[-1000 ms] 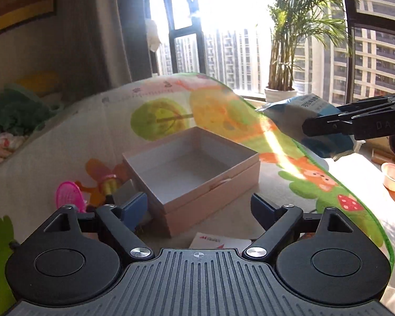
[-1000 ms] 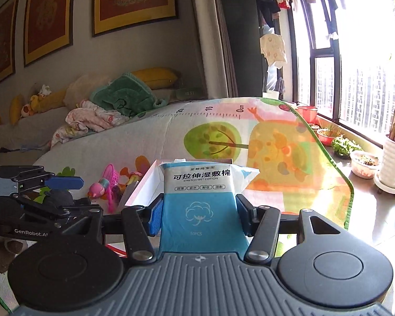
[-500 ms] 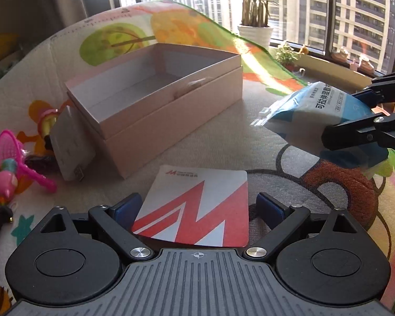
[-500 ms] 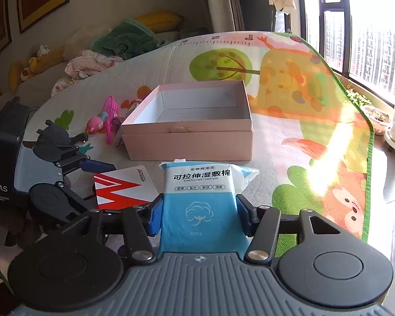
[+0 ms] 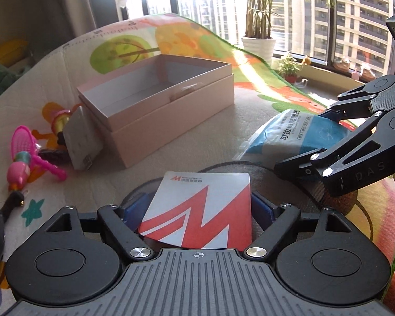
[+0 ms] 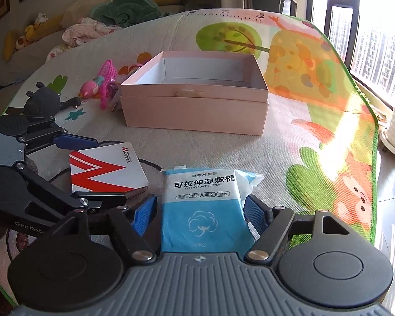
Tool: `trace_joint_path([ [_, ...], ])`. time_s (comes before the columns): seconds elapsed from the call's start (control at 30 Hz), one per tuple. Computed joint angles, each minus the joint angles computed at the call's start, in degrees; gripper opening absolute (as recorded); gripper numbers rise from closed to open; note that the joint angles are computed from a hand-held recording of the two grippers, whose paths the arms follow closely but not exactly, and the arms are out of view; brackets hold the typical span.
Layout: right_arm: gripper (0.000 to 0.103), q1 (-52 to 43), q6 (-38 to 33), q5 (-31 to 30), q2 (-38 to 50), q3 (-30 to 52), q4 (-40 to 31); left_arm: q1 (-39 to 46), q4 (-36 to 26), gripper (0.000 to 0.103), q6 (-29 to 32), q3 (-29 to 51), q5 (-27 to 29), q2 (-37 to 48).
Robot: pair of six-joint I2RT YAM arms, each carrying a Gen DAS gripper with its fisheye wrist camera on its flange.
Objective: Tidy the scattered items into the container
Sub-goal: 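Carry the wipes pack in the right tool while the left tool carries the booklet toward the pink box, then drop the wipes pack into the pink box while the left tool releases the booklet there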
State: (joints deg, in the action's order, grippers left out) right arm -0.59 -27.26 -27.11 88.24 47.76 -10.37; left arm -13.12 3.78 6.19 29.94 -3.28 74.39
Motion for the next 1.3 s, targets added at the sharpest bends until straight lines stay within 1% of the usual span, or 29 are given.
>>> trace_joint_path([
  [0.03, 0.064, 0.3, 0.0, 0.5, 0.1, 0.5, -1.0, -0.2, -0.5, 0.087, -0.3, -0.7, -0.3, -1.4],
  [0.07, 0.056, 0.6, 0.0, 1.2, -0.1, 0.7, -1.7, -0.3, -1.0, 0.087, -0.5, -1.2, -0.7, -2.8],
  [0.17, 0.055, -0.2, -0.1, 0.2, -1.6, 1.5, -4.9, -1.8, -2.7, 0.086, -0.7, -3.1, -2.5, -7.8],
  [0.33, 0.055, -3.4, -1.2, -3.7, -10.0, -0.5, -7.3, -5.0, -7.1, 0.086, -0.5, -3.8, -6.5, -17.6],
  [0.47, 0.055, -6.7, -0.5, -8.5, -16.0, 0.5, -9.3, -7.0, -9.3, 0.086, 0.2, -1.1, -10.9, -23.9],
  [0.53, 0.055, -8.5, 0.5, -12.1, -18.4, 1.8, -9.8, -7.2, -9.4, 0.086, 1.0, 1.0, -12.0, -25.5],
  [0.6, 0.055, -9.5, 1.7, -14.9, -19.9, 2.9, -8.6, -7.1, -8.2, 0.086, 2.3, 3.4, -12.9, -25.3],
  [0.67, 0.055, -9.6, 4.0, -16.3, -20.1, 4.2, -6.3, -5.6, -5.8, 0.086, 3.3, 6.0, -12.1, -22.9],
  [0.73, 0.055, -9.0, 8.1, -17.0, -18.1, 7.1, -2.7, -3.2, -2.9, 0.086, 3.6, 9.1, -10.0, -18.3],
  [0.8, 0.055, -7.9, 12.2, -17.0, -14.3, 10.7, 0.6, -0.6, -0.2, 0.086, 3.3, 12.5, -7.4, -12.1],
  [0.87, 0.055, -6.2, 15.0, -15.7, -9.5, 14.9, 2.9, 1.5, 1.4, 0.086, 2.5, 16.2, -5.0, -5.5],
  [0.9, 0.055, -5.0, 16.5, -14.4, -5.9, 18.2, 3.3, 2.2, 1.7, 0.086, 2.0, 17.9, -4.1, -2.7],
  [0.93, 0.055, -4.0, 17.4, -13.6, -2.5, 21.6, 2.5, 3.4, 2.4, 0.086, 1.6, 19.8, -2.6, 1.1],
  [1.07, 0.055, -0.1, 18.4, -10.4, 11.0, 36.3, -3.8, 5.6, 3.9, 0.086, 0.6, 27.1, -0.1, 14.2],
  [1.17, 0.055, 4.1, 18.9, -4.6, 20.5, 46.0, -6.8, 8.1, 3.7, 0.090, -0.7, 33.4, 3.2, 23.3],
  [1.2, 0.055, 5.3, 19.2, -3.2, 23.4, 49.0, -7.7, 8.7, 3.6, 0.095, -0.7, 34.8, 3.9, 25.3],
  [1.27, 0.057, 7.2, 19.5, -1.0, 28.7, 53.8, -8.3, 10.0, 3.5, 0.096, -1.5, 35.5, 5.3, 26.9],
  [1.3, 0.063, 8.0, 19.7, 0.1, 30.7, 55.1, -7.9, 10.6, 3.1, 0.097, -1.7, 35.1, 6.5, 26.7],
])
